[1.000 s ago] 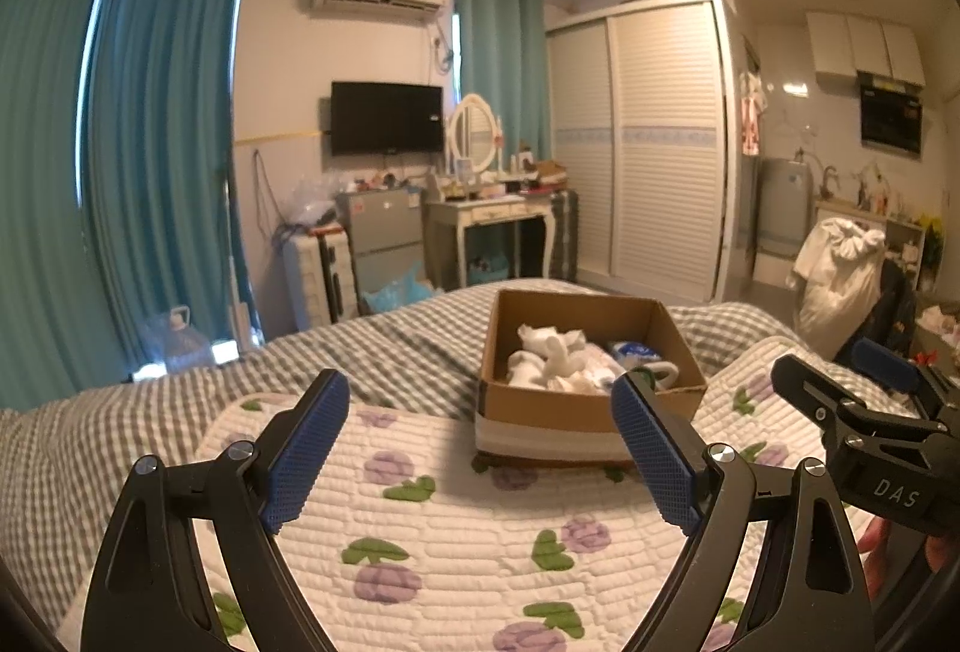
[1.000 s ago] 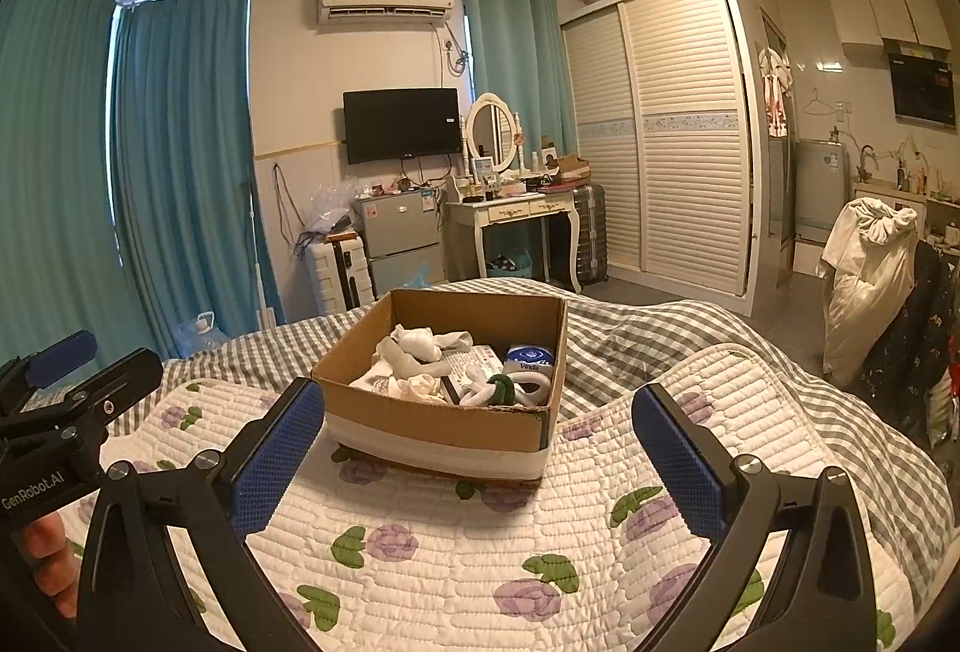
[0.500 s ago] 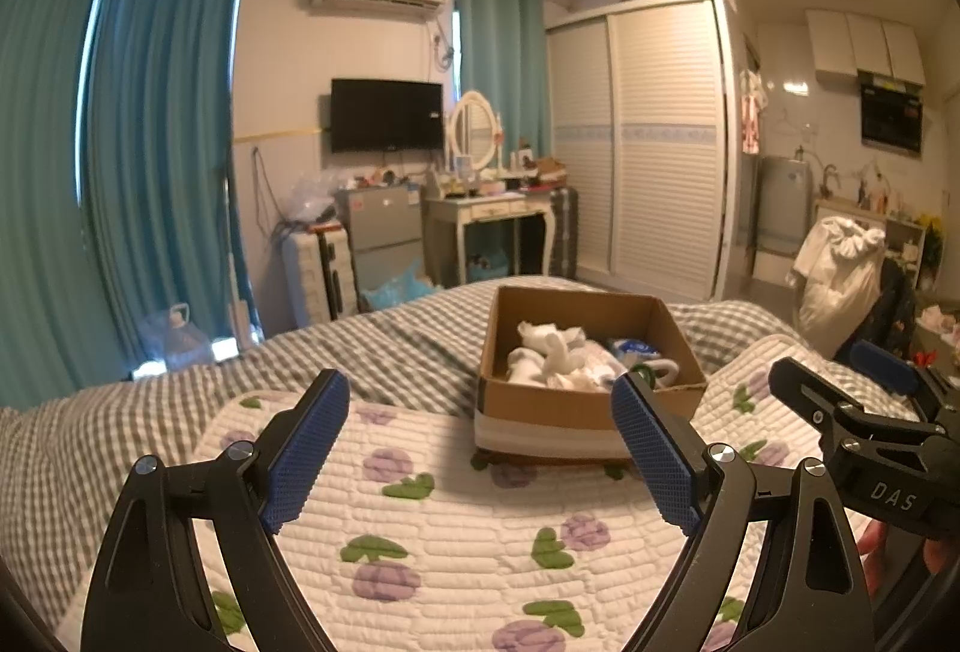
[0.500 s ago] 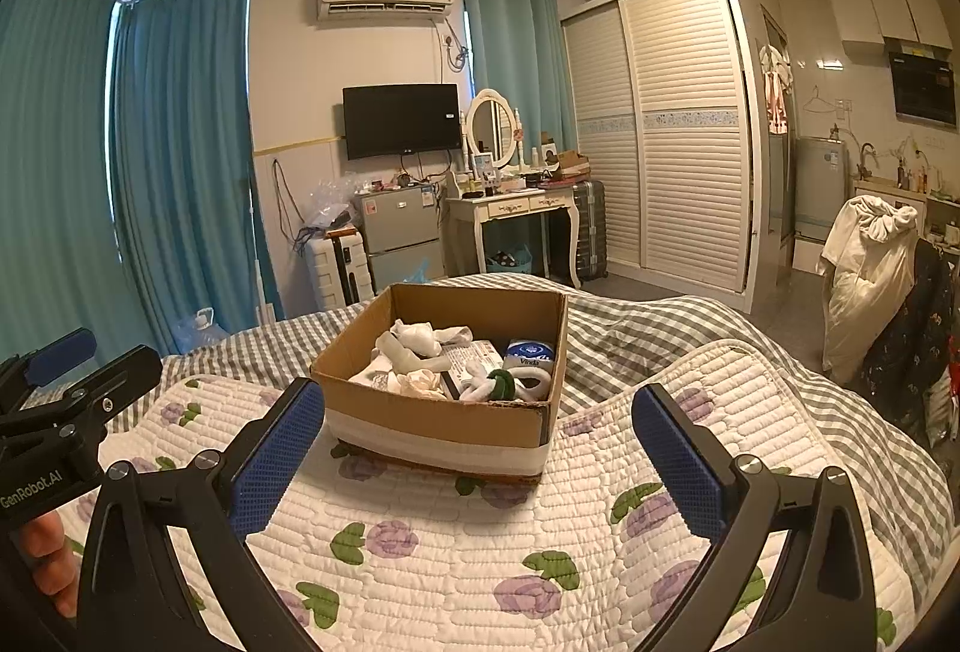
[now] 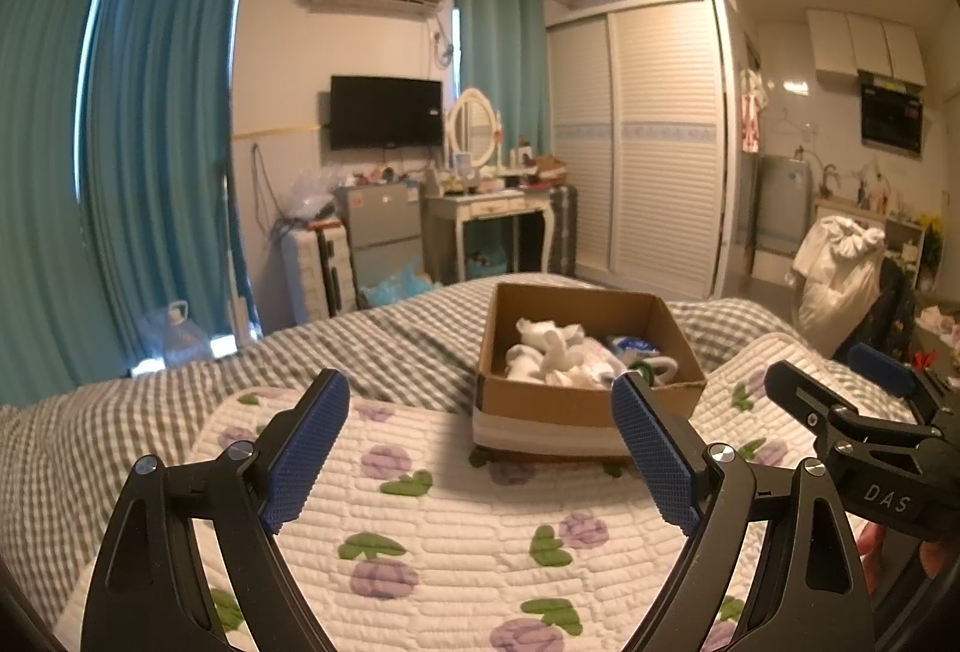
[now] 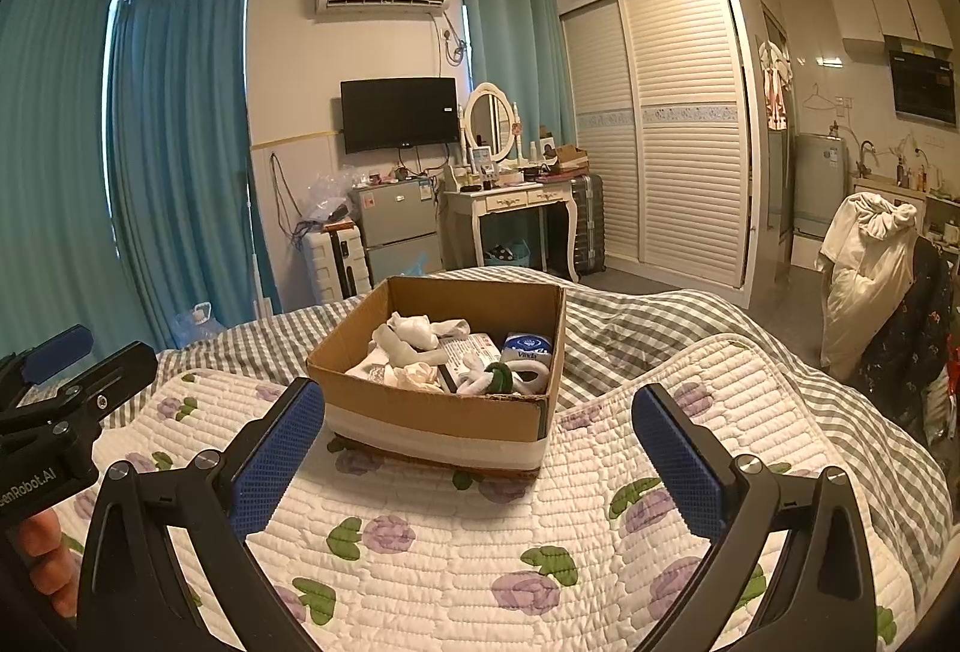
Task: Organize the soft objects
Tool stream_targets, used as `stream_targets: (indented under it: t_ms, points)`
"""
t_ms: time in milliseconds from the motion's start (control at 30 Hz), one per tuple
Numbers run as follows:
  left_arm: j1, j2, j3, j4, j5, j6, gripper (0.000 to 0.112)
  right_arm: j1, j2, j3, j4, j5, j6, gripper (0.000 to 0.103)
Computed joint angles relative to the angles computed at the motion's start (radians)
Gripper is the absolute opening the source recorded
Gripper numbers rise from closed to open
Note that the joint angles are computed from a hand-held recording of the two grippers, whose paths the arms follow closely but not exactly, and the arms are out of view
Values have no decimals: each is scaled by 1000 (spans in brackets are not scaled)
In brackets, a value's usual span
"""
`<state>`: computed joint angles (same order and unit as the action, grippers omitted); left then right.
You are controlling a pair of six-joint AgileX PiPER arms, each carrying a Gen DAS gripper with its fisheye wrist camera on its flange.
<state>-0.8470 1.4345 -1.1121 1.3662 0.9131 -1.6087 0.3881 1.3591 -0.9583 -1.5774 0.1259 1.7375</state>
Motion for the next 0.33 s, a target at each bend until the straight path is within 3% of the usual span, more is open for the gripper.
stream_targets:
  t_ms: [333]
  points:
    - [-5,5,0,11,6,-8,90,7,6,-5,73,8,-71,103]
